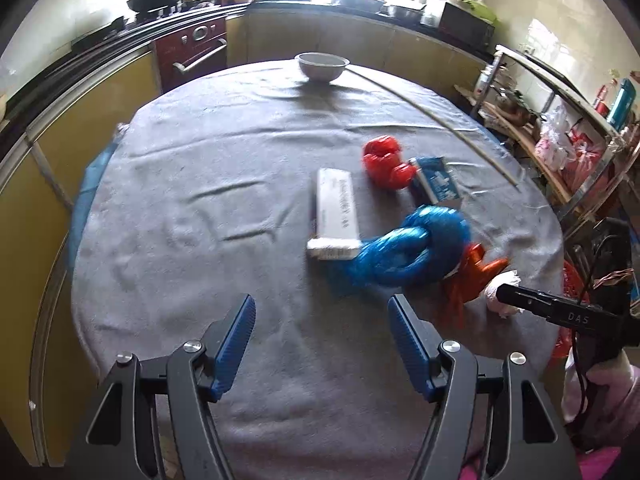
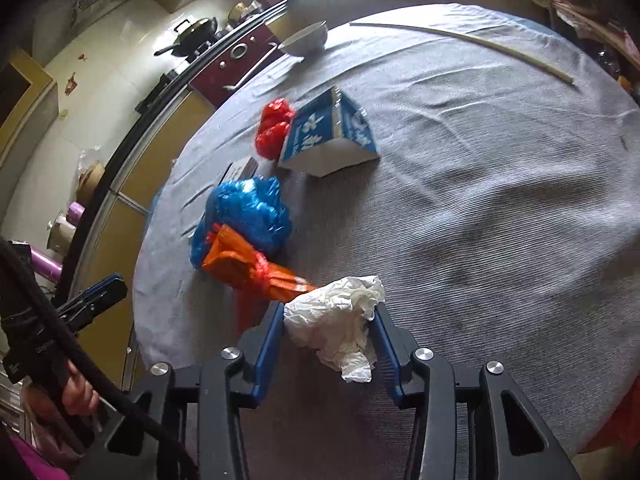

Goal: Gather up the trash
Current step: 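Grasp the blue plastic bag with the left tool while the right tool grasps the white tissue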

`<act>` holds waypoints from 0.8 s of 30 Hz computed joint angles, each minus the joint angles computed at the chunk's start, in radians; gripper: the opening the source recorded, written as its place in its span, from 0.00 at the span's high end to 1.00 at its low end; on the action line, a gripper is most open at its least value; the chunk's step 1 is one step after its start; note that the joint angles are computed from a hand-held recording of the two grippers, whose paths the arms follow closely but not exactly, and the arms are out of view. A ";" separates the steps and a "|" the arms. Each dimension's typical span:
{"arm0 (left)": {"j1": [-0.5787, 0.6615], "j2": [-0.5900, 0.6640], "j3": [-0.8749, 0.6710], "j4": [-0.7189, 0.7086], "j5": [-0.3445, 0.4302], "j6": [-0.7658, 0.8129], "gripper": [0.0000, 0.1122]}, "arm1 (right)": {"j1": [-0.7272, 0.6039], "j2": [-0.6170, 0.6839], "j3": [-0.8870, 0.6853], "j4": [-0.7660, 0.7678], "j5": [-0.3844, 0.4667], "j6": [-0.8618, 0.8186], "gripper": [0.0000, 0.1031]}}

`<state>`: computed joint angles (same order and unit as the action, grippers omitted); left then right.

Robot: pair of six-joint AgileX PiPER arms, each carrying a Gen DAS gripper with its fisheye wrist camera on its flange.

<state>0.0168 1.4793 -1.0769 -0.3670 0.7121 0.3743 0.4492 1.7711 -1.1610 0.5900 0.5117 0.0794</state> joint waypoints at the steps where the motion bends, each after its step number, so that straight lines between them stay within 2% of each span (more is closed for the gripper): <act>1: -0.011 0.018 -0.025 -0.008 0.009 0.015 0.38 | -0.013 -0.012 0.017 0.021 -0.009 -0.010 0.55; 5: -0.080 0.107 -0.130 -0.009 0.035 0.059 0.38 | -0.071 -0.081 0.105 0.086 -0.051 -0.048 0.55; 11: -0.213 0.276 -0.308 0.109 0.071 0.087 0.38 | -0.130 -0.146 0.184 0.181 -0.051 -0.125 0.55; 14: -0.237 0.365 -0.431 0.086 0.158 0.152 0.38 | -0.148 -0.160 0.215 0.248 -0.054 -0.184 0.55; 16: -0.258 0.441 -0.531 0.134 0.229 0.102 0.38 | -0.160 -0.171 0.233 0.283 -0.056 -0.214 0.55; 20: -0.255 0.553 -0.669 0.081 0.359 0.082 0.38 | -0.160 -0.187 0.249 0.310 -0.070 -0.234 0.55; 22: -0.269 0.577 -0.677 0.109 0.356 0.029 0.38 | -0.162 -0.194 0.258 0.327 -0.073 -0.249 0.55; 24: -0.270 0.578 -0.656 0.121 0.325 -0.021 0.45 | -0.164 -0.200 0.264 0.330 -0.076 -0.250 0.55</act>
<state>-0.2534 2.0575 -1.7332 -0.2463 1.0369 0.3535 0.2850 1.5708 -0.8965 0.9195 0.4359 -0.1704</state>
